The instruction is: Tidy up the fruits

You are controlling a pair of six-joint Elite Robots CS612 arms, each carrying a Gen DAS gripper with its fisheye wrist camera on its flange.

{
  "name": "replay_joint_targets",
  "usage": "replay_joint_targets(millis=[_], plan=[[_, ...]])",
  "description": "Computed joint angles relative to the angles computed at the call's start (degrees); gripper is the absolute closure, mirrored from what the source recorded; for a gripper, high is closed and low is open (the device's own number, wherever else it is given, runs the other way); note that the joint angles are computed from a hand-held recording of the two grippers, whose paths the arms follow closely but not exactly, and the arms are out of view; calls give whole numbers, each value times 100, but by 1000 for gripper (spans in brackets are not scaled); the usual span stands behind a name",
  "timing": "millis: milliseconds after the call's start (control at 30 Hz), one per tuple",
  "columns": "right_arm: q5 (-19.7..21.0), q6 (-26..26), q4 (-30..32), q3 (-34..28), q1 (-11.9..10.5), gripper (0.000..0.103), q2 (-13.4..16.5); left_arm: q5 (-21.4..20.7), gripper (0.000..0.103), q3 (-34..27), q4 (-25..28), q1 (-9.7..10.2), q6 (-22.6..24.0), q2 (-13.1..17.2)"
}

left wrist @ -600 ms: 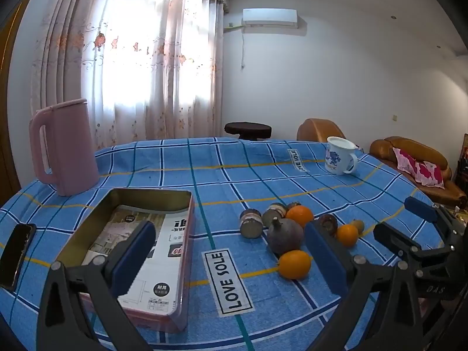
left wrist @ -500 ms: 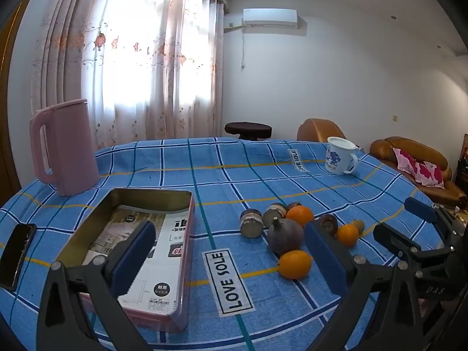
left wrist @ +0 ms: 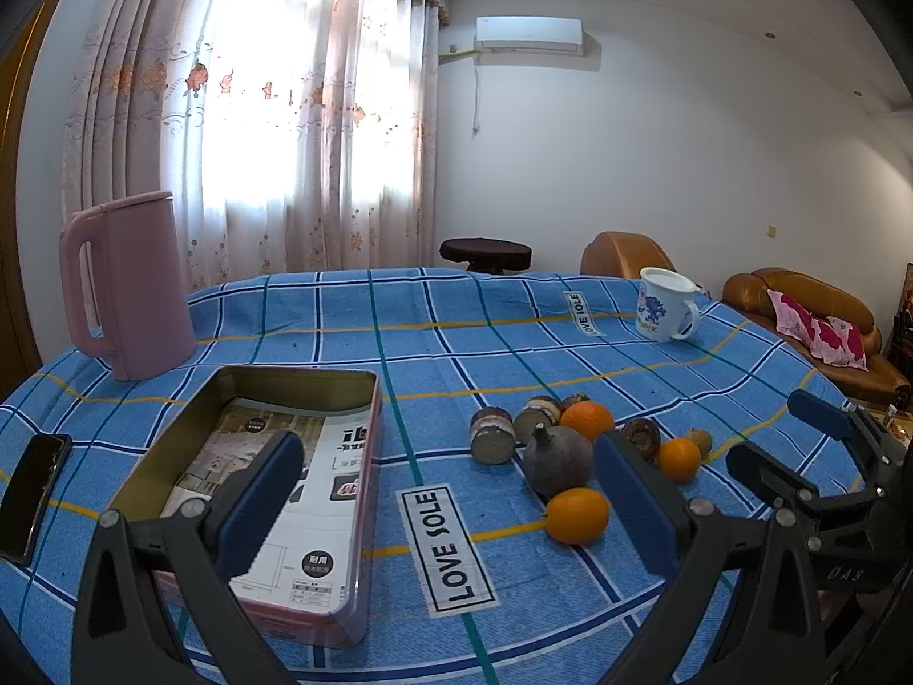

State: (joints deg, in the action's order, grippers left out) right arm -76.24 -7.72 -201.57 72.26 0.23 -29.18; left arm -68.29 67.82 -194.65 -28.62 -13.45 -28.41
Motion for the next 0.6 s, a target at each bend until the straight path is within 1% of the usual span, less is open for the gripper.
replay_joint_targets(millis=[367,600], plan=[[0,-23,19,-37,1,1,33,-7,0,0,-2,2,5,-1],[-169,-149,145,-90,25,1,68,-24,0,9,46,4,4,9]])
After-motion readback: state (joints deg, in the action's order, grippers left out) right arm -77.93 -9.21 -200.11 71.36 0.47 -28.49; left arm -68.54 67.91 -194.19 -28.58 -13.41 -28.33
